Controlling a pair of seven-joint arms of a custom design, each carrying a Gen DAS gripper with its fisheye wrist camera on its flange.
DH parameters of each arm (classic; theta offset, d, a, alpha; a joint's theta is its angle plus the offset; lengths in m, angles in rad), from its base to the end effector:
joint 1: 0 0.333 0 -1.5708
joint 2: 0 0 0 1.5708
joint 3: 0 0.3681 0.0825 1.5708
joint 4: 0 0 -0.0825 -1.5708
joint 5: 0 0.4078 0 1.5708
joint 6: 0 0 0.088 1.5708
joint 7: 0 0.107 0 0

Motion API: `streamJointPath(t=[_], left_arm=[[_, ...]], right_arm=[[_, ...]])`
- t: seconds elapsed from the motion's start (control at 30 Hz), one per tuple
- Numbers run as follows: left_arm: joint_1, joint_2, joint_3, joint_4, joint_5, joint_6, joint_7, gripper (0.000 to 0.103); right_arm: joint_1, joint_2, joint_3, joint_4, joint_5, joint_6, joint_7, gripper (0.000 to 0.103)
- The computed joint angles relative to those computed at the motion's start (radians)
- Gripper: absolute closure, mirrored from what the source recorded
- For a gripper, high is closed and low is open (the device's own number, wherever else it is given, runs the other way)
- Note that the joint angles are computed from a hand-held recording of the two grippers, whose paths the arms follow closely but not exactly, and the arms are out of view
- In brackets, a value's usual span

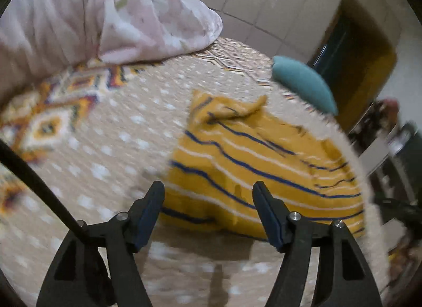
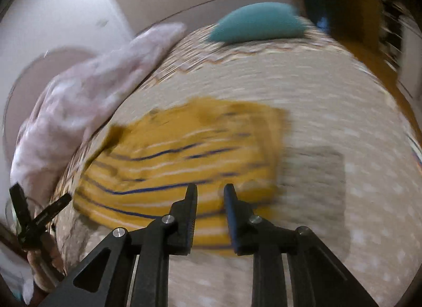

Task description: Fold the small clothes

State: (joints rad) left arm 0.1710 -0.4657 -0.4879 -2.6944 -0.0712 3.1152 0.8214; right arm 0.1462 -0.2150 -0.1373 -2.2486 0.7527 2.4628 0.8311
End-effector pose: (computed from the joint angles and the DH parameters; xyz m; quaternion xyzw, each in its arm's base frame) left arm 0.4049 -0.1421 0.4926 -0.7710 0.4821 -0.3706 0.1890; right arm 0.5286 -0.0006 0.5398 -0.7368 0.5744 -0.0543 0.3525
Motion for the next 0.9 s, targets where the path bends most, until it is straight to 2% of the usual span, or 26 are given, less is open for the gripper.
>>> streamJointPath(t=[0.03, 0.07, 0.1, 0.13, 0.23, 0.37, 0.53, 0.7, 0.8, 0.87, 0.9], left_arm=[[0.012, 0.008, -0.027, -0.01, -0.018, 0.035, -0.003, 0.035], [0.058, 0.007, -0.088, -0.026, -0.025, 0.071, -0.011, 0.035], [0.09, 0.001, -0.118, -0.036, 0.038, 0.085, -0.064, 0.035], [0.087, 0.004, -0.124, -0.048, 0.039, 0.102, -0.057, 0.035], [-0.028, 0.055, -0.026, -0.068, -0.024, 0.187, 0.024, 0.025], [-0.14, 0.091, 0.08, -0.077, -0.064, 0.229, 0.068, 0.023], [-0.164, 0.09, 0.085, -0.075, -0.125, 0.224, 0.114, 0.023], [-0.261, 0.102, 0.178, -0.082, -0.171, 0.242, 0.163, 0.023], [-0.273, 0.1, 0.181, -0.081, -0.207, 0.24, 0.192, 0.022], [-0.259, 0.097, 0.162, -0.079, -0.234, 0.233, 0.213, 0.022], [-0.256, 0.097, 0.156, -0.078, -0.244, 0.23, 0.222, 0.022]], right_arm=[[0.021, 0.03, 0.03, 0.025, -0.019, 0.001, 0.013, 0.079], [0.035, 0.05, 0.049, 0.041, -0.031, 0.01, 0.016, 0.079], [0.05, 0.072, 0.071, 0.061, -0.045, 0.025, 0.02, 0.079], [0.067, 0.103, 0.093, 0.09, -0.061, 0.035, 0.026, 0.079], [0.105, 0.214, 0.157, 0.205, -0.123, 0.042, 0.07, 0.079], [0.156, 0.388, 0.227, 0.382, -0.373, 0.03, 0.247, 0.079], [0.21, 0.557, 0.248, 0.576, -0.634, -0.003, 0.431, 0.079], [0.212, 0.648, 0.268, 0.729, -0.715, -0.109, 0.507, 0.08], [0.188, 0.622, 0.283, 0.725, -0.697, -0.132, 0.508, 0.079], [0.151, 0.556, 0.296, 0.657, -0.645, -0.088, 0.475, 0.06], [0.138, 0.528, 0.297, 0.628, -0.625, -0.075, 0.46, 0.057]])
